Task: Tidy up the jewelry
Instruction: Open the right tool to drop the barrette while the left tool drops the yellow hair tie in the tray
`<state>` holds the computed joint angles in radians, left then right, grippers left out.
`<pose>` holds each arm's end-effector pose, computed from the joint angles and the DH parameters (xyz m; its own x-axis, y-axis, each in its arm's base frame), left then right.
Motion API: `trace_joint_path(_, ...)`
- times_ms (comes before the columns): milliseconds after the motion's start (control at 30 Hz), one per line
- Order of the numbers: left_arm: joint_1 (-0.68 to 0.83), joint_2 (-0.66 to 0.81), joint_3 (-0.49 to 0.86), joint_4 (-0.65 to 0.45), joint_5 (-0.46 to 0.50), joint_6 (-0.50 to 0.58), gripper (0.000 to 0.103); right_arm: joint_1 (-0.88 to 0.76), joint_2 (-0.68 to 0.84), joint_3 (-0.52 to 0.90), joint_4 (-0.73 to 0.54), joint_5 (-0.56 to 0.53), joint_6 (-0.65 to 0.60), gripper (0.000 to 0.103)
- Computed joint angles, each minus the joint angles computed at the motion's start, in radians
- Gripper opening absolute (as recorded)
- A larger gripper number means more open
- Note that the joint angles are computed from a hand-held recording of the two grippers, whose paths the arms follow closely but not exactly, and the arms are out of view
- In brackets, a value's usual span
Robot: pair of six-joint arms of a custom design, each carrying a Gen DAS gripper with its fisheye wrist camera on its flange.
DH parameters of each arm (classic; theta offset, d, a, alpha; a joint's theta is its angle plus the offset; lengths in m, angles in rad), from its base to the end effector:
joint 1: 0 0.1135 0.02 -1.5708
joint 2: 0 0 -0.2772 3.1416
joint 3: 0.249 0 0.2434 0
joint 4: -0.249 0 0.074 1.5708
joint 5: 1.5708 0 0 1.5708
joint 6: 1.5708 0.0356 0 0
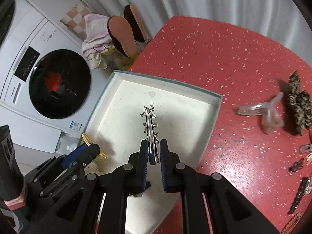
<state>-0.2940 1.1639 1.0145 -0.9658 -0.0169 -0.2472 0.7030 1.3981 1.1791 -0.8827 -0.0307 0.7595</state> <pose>0.1923 -0.0576 0.2939 -0.9025 0.0176 -0.4303 0.0637 0.9936 -0.0930 0.2016 0.1723 0.2961 -0.9457 0.1007 -0.3090 -0.0077 0.9436 0.3311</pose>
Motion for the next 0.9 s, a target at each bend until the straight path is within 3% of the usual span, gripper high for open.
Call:
trace_joint_path(367, -0.01, 0.061, -0.05, 0.049, -0.031, 0.009, 0.015, -0.033, 0.104, -0.043, 0.074, -0.056, 0.009, 0.013)
trace_joint_path(733, -0.035, 0.071, -0.046, 0.03, -0.074, 0.013, 0.016, -0.061, 0.09, -0.032, 0.063, -0.097, 0.005, 0.014)
trace_joint_path(800, -0.046, 0.066, -0.041, 0.024, -0.09, 0.01, 0.016, -0.063, 0.062, -0.03, 0.046, -0.093, -0.001, 0.02)
trace_joint_path(833, -0.047, 0.065, -0.039, 0.022, -0.093, 0.01, 0.019, -0.065, 0.049, -0.029, 0.039, -0.091, -0.002, 0.022)
trace_joint_path(867, -0.05, 0.064, -0.034, 0.017, -0.097, 0.009, 0.031, -0.07, 0.036, -0.027, 0.031, -0.092, -0.006, 0.025)
trace_joint_path(900, -0.053, 0.062, -0.027, 0.007, -0.102, 0.004, 0.08, -0.076, 0.022, -0.024, 0.021, -0.091, -0.007, 0.027)
